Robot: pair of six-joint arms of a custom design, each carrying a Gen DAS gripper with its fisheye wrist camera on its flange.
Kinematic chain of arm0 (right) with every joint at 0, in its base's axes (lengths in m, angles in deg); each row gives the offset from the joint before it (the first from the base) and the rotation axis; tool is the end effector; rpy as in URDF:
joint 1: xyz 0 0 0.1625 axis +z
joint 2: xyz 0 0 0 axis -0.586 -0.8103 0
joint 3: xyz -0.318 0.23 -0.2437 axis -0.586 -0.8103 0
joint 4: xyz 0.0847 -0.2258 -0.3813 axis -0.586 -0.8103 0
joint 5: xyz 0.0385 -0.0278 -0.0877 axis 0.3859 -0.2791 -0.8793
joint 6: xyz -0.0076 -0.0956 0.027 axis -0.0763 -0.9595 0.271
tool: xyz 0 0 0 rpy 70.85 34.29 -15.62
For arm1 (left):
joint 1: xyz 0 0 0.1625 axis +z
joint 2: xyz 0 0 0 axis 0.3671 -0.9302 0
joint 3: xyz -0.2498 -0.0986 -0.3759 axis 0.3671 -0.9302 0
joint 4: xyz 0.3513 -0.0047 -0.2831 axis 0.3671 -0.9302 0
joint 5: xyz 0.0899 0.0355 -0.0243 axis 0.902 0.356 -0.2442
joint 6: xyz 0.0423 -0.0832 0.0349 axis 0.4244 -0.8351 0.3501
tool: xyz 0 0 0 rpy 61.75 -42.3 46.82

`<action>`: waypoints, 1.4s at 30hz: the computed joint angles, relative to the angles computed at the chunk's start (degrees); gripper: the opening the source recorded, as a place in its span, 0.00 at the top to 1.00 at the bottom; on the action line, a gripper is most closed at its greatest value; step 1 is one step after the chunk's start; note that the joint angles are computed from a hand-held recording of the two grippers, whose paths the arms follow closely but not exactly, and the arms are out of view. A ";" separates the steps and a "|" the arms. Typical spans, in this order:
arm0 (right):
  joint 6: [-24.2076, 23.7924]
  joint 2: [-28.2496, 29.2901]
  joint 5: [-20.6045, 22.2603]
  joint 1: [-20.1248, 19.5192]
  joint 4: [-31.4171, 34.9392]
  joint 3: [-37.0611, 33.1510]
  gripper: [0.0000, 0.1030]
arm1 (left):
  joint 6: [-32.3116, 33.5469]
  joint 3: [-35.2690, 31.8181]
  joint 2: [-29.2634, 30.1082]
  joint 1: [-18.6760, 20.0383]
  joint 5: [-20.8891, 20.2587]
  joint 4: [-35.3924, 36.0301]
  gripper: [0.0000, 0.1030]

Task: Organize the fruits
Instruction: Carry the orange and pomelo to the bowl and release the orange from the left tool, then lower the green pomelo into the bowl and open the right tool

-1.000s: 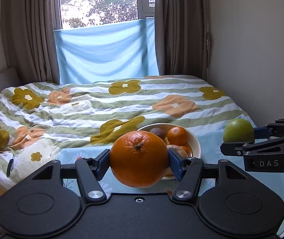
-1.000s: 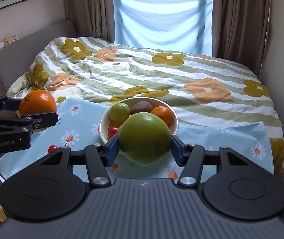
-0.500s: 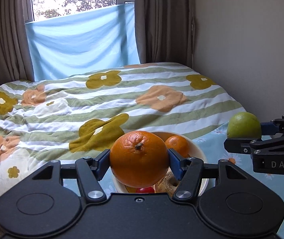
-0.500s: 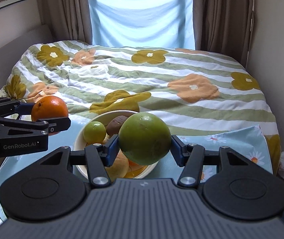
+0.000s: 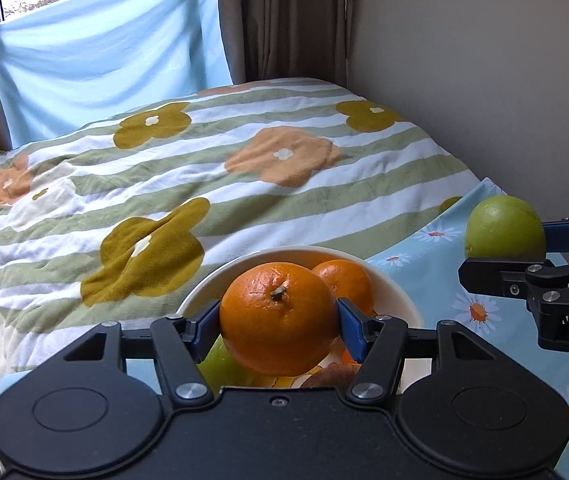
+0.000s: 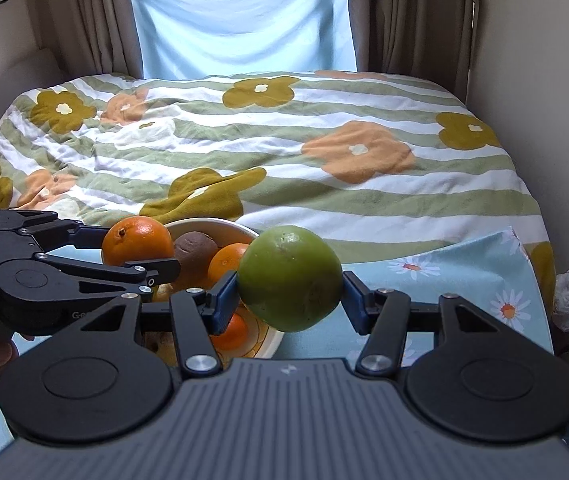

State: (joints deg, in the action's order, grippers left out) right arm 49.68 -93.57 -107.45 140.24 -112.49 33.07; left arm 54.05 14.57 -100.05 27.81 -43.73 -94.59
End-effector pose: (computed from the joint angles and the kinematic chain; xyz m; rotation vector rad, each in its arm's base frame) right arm 0.1917 -0.5283 0.2525 -0.0698 -2.1062 1.0897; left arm -0.3219 -0.6444 0.0831 1.4085 2.3181 -0.4165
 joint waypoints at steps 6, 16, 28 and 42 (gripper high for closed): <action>1.32 0.12 -0.35 -1.03 0.45 -0.14 0.32 | 0.17 -1.69 1.73 0.41 0.15 1.99 0.36; 1.83 0.01 -0.10 -1.45 1.89 -0.56 0.32 | 1.42 -1.28 1.88 0.43 0.38 -0.18 0.07; 0.01 0.56 2.96 -1.43 3.98 -2.09 0.32 | -1.38 3.33 -5.10 0.42 2.87 -0.94 0.03; 0.16 2.61 6.89 -3.98 6.67 -3.45 0.32 | -3.62 9.38 -10.76 0.23 5.59 -3.24 0.03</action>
State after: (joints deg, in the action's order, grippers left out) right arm 49.84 -90.96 -100.56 136.26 -105.81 29.63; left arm 50.43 23.95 -110.81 28.05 -38.14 -97.83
